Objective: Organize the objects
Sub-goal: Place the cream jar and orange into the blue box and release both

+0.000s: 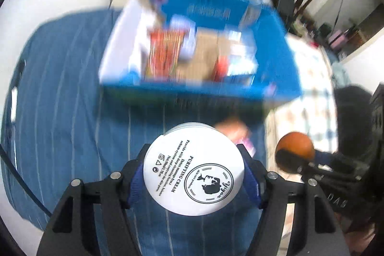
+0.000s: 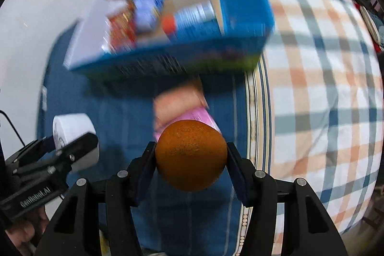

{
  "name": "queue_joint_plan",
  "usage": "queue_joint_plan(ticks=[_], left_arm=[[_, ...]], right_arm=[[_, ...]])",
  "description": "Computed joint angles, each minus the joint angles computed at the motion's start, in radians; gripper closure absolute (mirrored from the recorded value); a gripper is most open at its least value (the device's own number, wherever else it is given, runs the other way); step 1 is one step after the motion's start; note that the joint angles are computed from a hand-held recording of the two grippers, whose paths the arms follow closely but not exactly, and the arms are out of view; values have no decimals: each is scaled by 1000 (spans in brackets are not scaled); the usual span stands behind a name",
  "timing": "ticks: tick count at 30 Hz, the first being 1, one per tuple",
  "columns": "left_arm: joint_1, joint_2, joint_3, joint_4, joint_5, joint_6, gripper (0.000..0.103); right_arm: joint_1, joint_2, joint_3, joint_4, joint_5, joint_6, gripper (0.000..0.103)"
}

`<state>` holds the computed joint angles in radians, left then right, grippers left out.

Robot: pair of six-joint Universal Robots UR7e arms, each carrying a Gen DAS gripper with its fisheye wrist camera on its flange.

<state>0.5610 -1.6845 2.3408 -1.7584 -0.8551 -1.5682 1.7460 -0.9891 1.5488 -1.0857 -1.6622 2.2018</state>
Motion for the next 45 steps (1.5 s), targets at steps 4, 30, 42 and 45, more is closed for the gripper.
queue_joint_plan(ticks=[4,30,42,45], left_arm=[[74,-3,-78,11,95,111,37],[551,267,-100,-408,13,598,38],[523,249,-52,-427,27,540,38],[503,244,-48,-385,40,494,38]], right_arm=[[-76,-14,-38,47,-136,-33,44],[-389,-331,500,-326,-18,-87,44],[-479,-429,631,-524,107,-35,43],[-496,-441,643,-549,131,-37,43]])
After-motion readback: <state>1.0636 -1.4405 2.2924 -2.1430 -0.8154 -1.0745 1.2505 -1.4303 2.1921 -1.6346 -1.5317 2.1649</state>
